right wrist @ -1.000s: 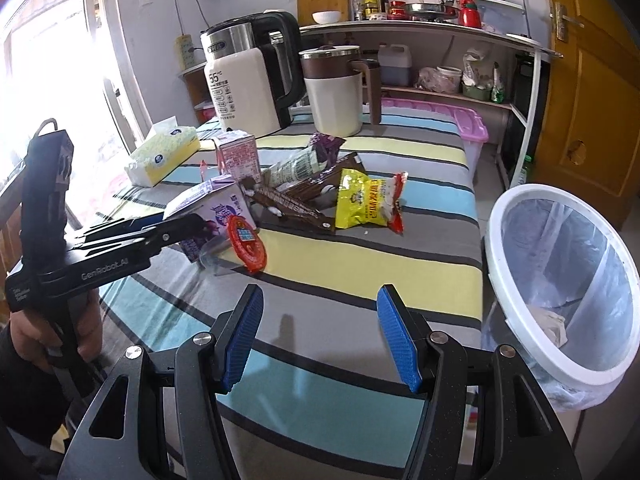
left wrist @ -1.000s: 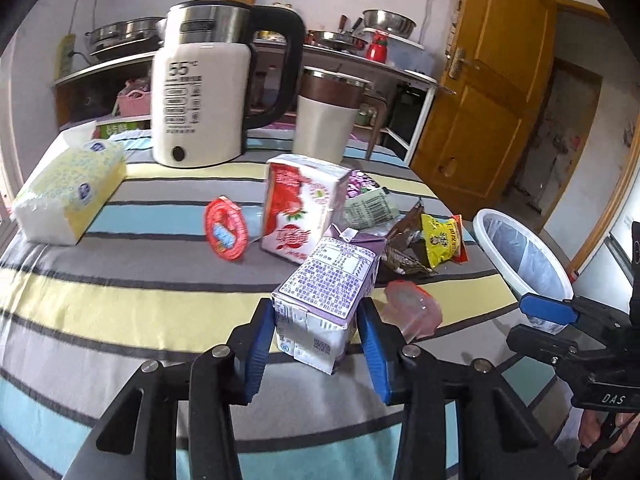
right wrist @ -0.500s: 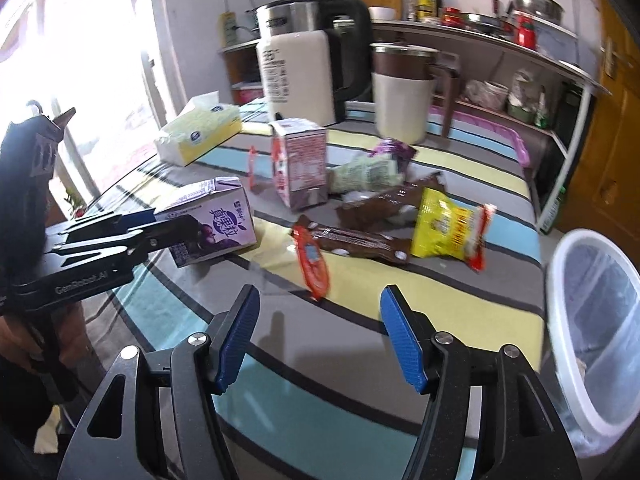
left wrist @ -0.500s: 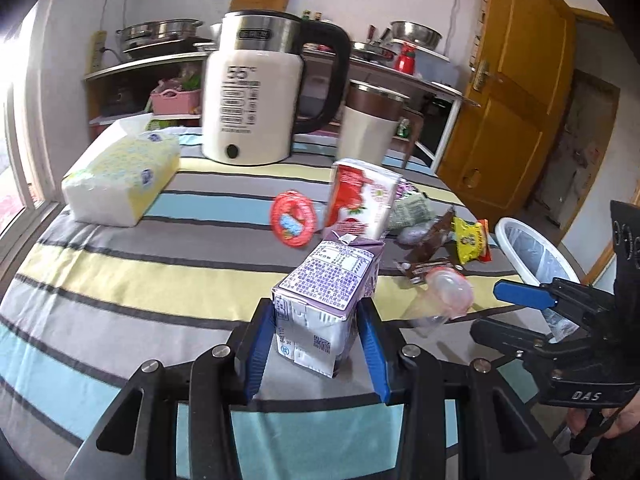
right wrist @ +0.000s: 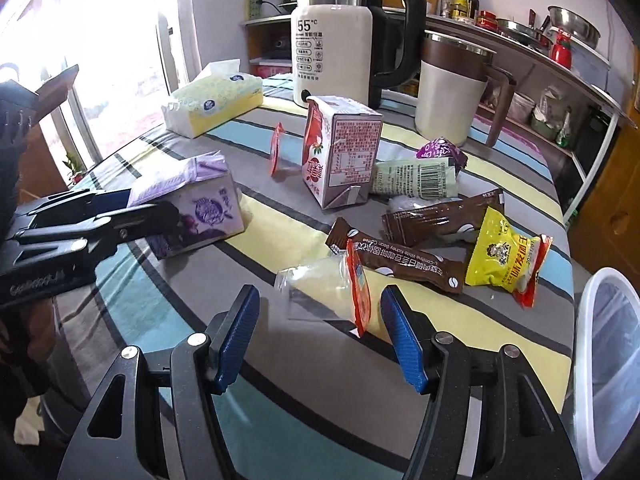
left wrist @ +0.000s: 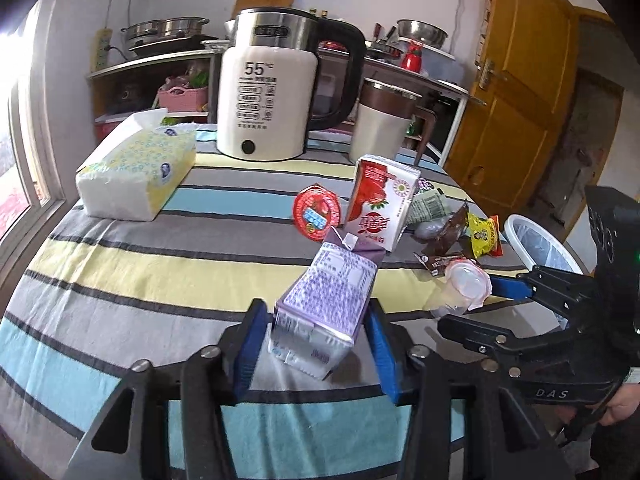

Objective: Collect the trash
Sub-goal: 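Grasp the purple milk carton with the left tool while the right tool grasps the clear plastic cup, then carry carton and cup over the trash bin and open both tools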

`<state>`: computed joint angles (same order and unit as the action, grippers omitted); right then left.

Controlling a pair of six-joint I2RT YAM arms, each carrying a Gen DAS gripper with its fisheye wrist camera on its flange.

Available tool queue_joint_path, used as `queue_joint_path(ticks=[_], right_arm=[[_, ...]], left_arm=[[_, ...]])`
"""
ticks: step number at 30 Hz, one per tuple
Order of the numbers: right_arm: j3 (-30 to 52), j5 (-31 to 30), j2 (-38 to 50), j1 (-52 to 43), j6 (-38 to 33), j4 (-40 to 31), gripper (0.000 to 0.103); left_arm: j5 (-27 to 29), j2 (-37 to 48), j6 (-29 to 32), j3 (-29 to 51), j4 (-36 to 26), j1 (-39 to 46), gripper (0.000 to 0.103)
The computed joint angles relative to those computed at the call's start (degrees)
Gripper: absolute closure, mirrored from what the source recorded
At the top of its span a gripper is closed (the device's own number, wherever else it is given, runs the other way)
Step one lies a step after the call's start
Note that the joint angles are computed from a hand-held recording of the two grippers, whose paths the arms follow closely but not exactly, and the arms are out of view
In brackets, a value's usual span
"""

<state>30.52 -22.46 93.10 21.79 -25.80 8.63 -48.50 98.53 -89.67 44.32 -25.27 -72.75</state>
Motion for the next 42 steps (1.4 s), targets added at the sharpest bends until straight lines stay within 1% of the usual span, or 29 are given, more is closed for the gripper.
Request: queue_joint_path(ticks=[2, 3, 4, 6, 8, 15, 21, 30, 37, 42], right_arm=[[0.49, -0.82, 0.2, -0.44, 0.64, -0.57, 0.043], [0.73, -1.34, 0.21, -0.79, 0.75, -1.02, 0.051], [0.75, -1.55, 0.21, -1.0, 0.84, -1.11, 0.057], [0.8, -2.49, 0.13, -1.89, 0.96, -1.59, 0.058], [0.52, -3.39, -0.16, -2.76, 1.22, -1.6, 0.058], [-1.07, -8.38, -3.97, -8.9, 1.4, -3.45, 0.058], [-1.8, -12.5, -8.19, -15.86, -0.28, -7.55, 0.058], [-1.68, -16.97, -11.87, -26.73, -5.22, -13.06, 0.058], [0.62, -19.27, -10.29, -34.83, -7.89, -14.99, 0.058], [3.52, -20.41, -7.62, -41.25, -9.54, -16.03, 0.058]], left_arm=[[0.66, -0.01, 2.01, -0.29, 1.62, 0.74, 0.051], [0.78, -0.08, 2.48, -0.49, 2.17, 0.94, 0.051], [0.97, -0.25, 3.13, -0.87, 3.18, 1.25, 0.051], [1.15, -0.58, 3.58, -1.39, 4.27, 1.39, 0.051], [1.77, -0.43, 4.18, -1.35, 5.26, 1.71, 0.063], [1.08, 0.35, 3.95, 1.13, 4.42, 0.64, 0.064], [0.35, 2.38, 7.21, 5.75, 4.1, 0.11, 0.064], [1.08, 6.84, 14.47, 13.68, 6.02, 0.25, 0.064], [3.18, 10.99, 22.36, 20.32, 9.84, 1.92, 0.064], [5.33, 14.53, 28.39, 25.71, 12.26, 3.53, 0.064]])
